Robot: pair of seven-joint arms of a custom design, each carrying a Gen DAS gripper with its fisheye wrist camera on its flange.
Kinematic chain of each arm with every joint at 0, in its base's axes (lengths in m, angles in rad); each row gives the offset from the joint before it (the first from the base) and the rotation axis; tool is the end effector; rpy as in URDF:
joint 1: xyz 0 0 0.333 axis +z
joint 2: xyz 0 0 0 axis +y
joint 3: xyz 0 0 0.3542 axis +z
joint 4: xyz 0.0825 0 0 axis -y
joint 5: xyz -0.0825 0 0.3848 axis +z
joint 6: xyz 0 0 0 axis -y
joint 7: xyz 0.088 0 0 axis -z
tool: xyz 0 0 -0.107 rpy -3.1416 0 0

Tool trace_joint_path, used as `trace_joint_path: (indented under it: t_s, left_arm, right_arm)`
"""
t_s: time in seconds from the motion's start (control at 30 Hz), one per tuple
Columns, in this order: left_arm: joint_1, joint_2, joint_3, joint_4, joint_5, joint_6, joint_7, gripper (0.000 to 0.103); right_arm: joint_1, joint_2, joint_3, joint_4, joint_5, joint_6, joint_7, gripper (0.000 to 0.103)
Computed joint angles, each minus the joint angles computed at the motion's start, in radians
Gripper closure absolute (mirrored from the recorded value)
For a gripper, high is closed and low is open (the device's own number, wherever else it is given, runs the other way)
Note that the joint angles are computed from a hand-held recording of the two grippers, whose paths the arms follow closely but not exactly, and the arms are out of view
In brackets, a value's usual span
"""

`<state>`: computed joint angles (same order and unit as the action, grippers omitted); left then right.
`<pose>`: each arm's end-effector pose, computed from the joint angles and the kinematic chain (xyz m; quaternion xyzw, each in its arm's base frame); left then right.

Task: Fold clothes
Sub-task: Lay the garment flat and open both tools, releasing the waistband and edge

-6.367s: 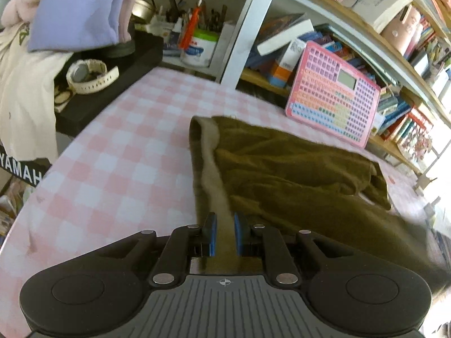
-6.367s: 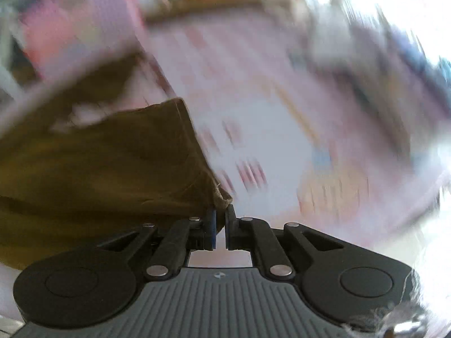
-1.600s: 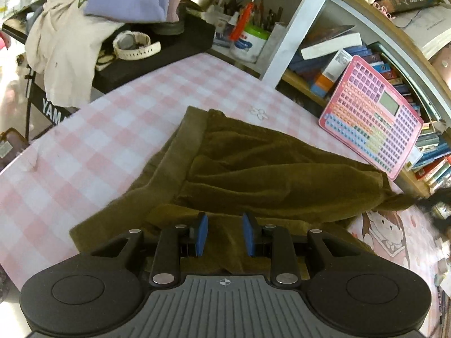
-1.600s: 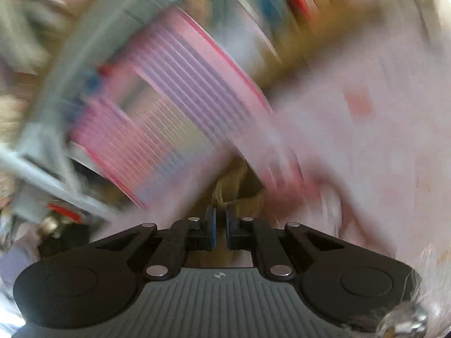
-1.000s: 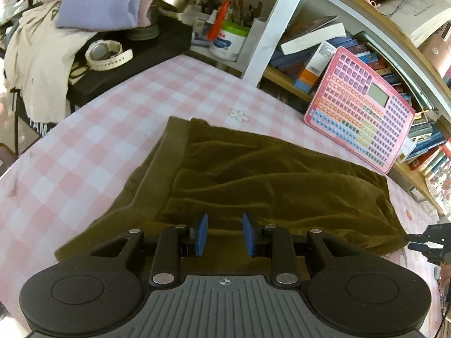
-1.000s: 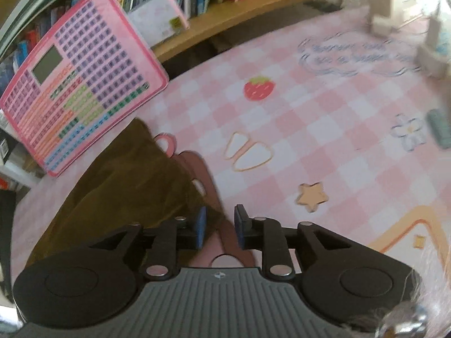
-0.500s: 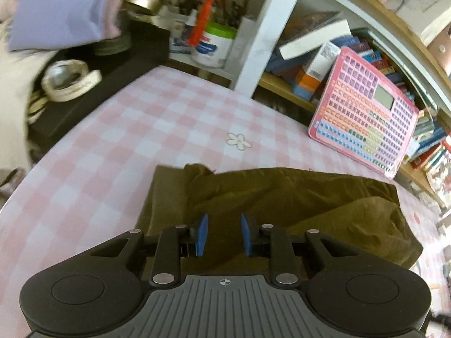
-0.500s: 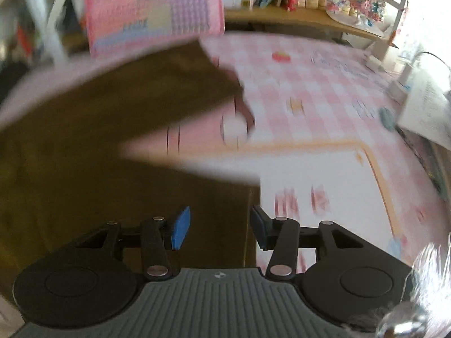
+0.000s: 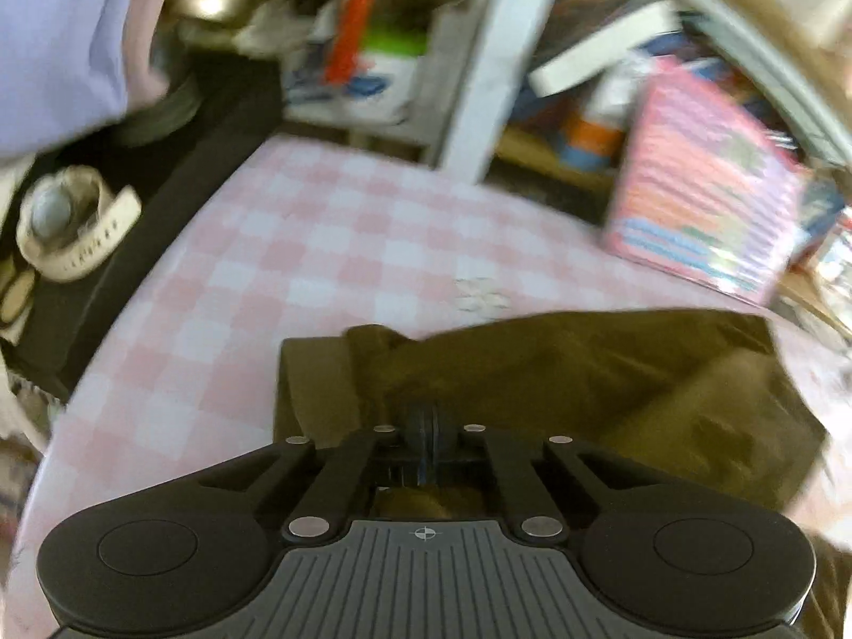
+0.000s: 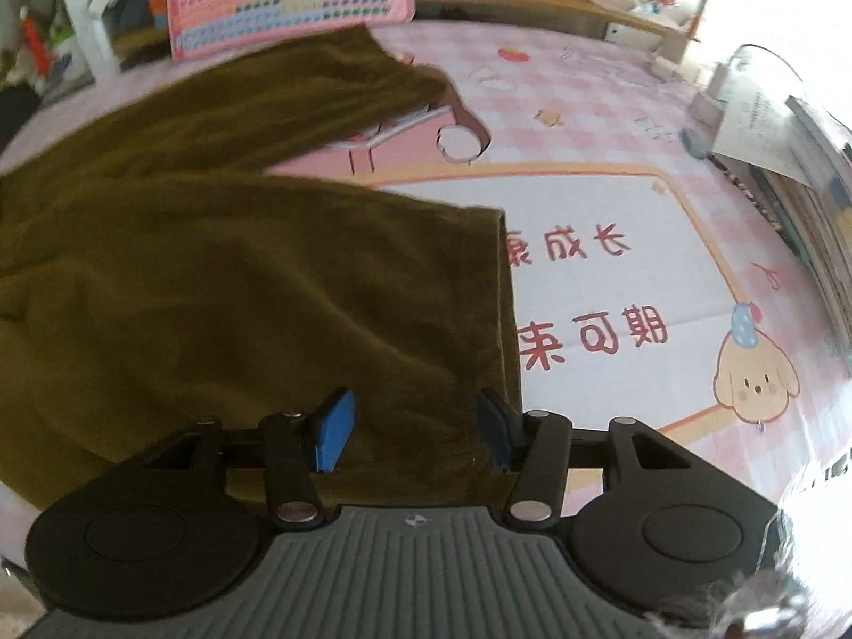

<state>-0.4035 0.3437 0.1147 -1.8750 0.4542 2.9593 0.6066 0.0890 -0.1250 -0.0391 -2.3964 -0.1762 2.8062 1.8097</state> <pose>0.6468 -0.2323 0.4474 -0.7285 0.5732 -0.3245 0.1884 0.5138 0.0336 0.4619 -0.6678 0.6946 -0.1955 0.1827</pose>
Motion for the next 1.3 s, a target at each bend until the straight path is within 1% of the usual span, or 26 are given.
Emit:
trace_joint_path:
  t_s: [0.07, 0.1, 0.13, 0.17, 0.2, 0.27, 0.3, 0.37, 0.4, 0.47, 0.5, 0.53, 0.6, 0.63, 0.7, 0.73, 0.8, 0.87, 0.9, 0.93, 1.03, 1.1, 1.13, 1.2, 1.27, 1.3]
  left_arm:
    - [-0.023, -0.075, 0.019, -0.099, 0.048, 0.063, -0.017, 0.097]
    - [-0.027, -0.113, 0.019, -0.150, 0.065, 0.079, -0.023, 0.097]
    - [-0.035, -0.154, 0.019, -0.203, 0.096, 0.085, -0.036, 0.097]
    - [-0.026, -0.186, 0.000, -0.245, 0.113, 0.086, -0.029, 0.097]
    - [-0.015, -0.212, -0.025, -0.276, 0.124, 0.072, -0.001, 0.097]
    - [0.002, -0.254, -0.072, -0.320, 0.146, 0.024, 0.062, 0.097]
    - [0.009, -0.265, -0.092, -0.329, 0.158, -0.006, 0.087, 0.097]
    - [0.018, -0.275, -0.123, -0.333, 0.192, -0.073, 0.094, 0.096]
    - [0.029, -0.275, -0.138, -0.338, 0.179, -0.088, 0.091, 0.096]
    - [0.057, -0.277, -0.167, -0.357, 0.120, -0.080, 0.083, 0.096]
    - [0.071, -0.280, -0.182, -0.365, 0.097, -0.074, 0.080, 0.096]
    - [0.085, -0.282, -0.196, -0.373, 0.076, -0.069, 0.076, 0.096]
    - [0.110, -0.284, -0.229, -0.377, 0.039, -0.066, 0.101, 0.096]
    - [0.120, -0.283, -0.245, -0.376, 0.025, -0.066, 0.117, 0.096]
    - [0.129, -0.280, -0.264, -0.374, 0.016, -0.063, 0.127, 0.096]
    - [0.130, -0.274, -0.269, -0.369, 0.020, -0.061, 0.119, 0.096]
    - [0.128, -0.261, -0.269, -0.356, 0.028, -0.060, 0.101, 0.096]
    - [0.125, -0.249, -0.265, -0.344, 0.033, -0.059, 0.087, 0.096]
    - [0.125, -0.245, -0.264, -0.339, 0.024, -0.060, 0.093, 0.096]
    - [0.126, -0.244, -0.265, -0.336, 0.011, -0.062, 0.108, 0.096]
    - [0.124, -0.254, -0.260, -0.345, 0.006, -0.053, 0.126, 0.096]
    - [0.122, -0.277, -0.245, -0.368, 0.060, -0.022, 0.060, 0.096]
    - [0.124, -0.291, -0.238, -0.380, 0.104, -0.006, 0.005, 0.096]
    - [0.139, -0.306, -0.236, -0.396, 0.182, 0.021, -0.083, 0.096]
    - [0.158, -0.306, -0.251, -0.400, 0.183, 0.024, -0.080, 0.096]
    - [0.165, -0.301, -0.264, -0.398, 0.137, 0.005, -0.037, 0.096]
  right_arm:
    - [-0.014, 0.001, 0.008, -0.002, -0.036, 0.019, 0.047, 0.055]
    - [-0.021, 0.005, 0.012, -0.001, -0.060, 0.031, 0.074, 0.057]
    - [-0.028, 0.009, 0.016, 0.001, -0.085, 0.042, 0.102, 0.062]
    - [-0.035, 0.014, 0.019, 0.004, -0.110, 0.054, 0.129, 0.064]
    - [-0.038, 0.024, 0.019, 0.012, -0.130, 0.071, 0.142, 0.067]
    - [-0.034, 0.050, 0.017, 0.040, -0.146, 0.080, 0.140, 0.069]
    - [-0.027, 0.068, 0.012, 0.059, -0.126, 0.075, 0.114, 0.070]
    - [-0.018, 0.109, 0.006, 0.102, -0.068, 0.044, 0.070, 0.073]
    - [-0.018, 0.130, 0.004, 0.124, -0.046, 0.027, 0.059, 0.075]
    - [-0.026, 0.164, 0.001, 0.157, 0.000, 0.004, 0.039, 0.077]
    - [-0.031, 0.175, 0.001, 0.165, 0.021, 0.018, 0.015, 0.079]
    - [-0.036, 0.187, 0.001, 0.181, 0.031, 0.010, -0.009, 0.081]
    - [-0.044, 0.212, 0.001, 0.218, 0.042, -0.009, -0.036, 0.083]
    - [-0.046, 0.225, 0.000, 0.237, 0.040, -0.017, -0.039, 0.086]
    - [-0.044, 0.251, -0.013, 0.267, -0.007, -0.017, 0.003, 0.089]
    - [-0.044, 0.262, -0.018, 0.281, -0.025, -0.016, 0.020, 0.089]
    - [-0.053, 0.276, -0.014, 0.295, -0.018, -0.009, 0.023, 0.088]
    - [-0.056, 0.268, -0.015, 0.280, -0.023, 0.020, 0.033, 0.084]
    - [-0.054, 0.259, -0.020, 0.267, -0.040, 0.038, 0.051, 0.077]
    - [-0.053, 0.247, -0.023, 0.251, -0.055, 0.055, 0.067, 0.072]
    - [-0.056, 0.172, -0.020, 0.160, -0.067, 0.104, 0.082, 0.072]
    - [-0.057, 0.112, -0.020, 0.094, -0.101, 0.124, 0.111, 0.072]
    - [-0.059, 0.079, -0.018, 0.060, -0.125, 0.129, 0.133, 0.072]
    - [-0.066, 0.021, -0.010, -0.003, -0.157, 0.124, 0.168, 0.072]
    - [-0.066, -0.020, -0.007, -0.049, -0.155, 0.108, 0.177, 0.072]
    - [-0.066, -0.030, -0.005, -0.062, -0.153, 0.100, 0.181, 0.072]
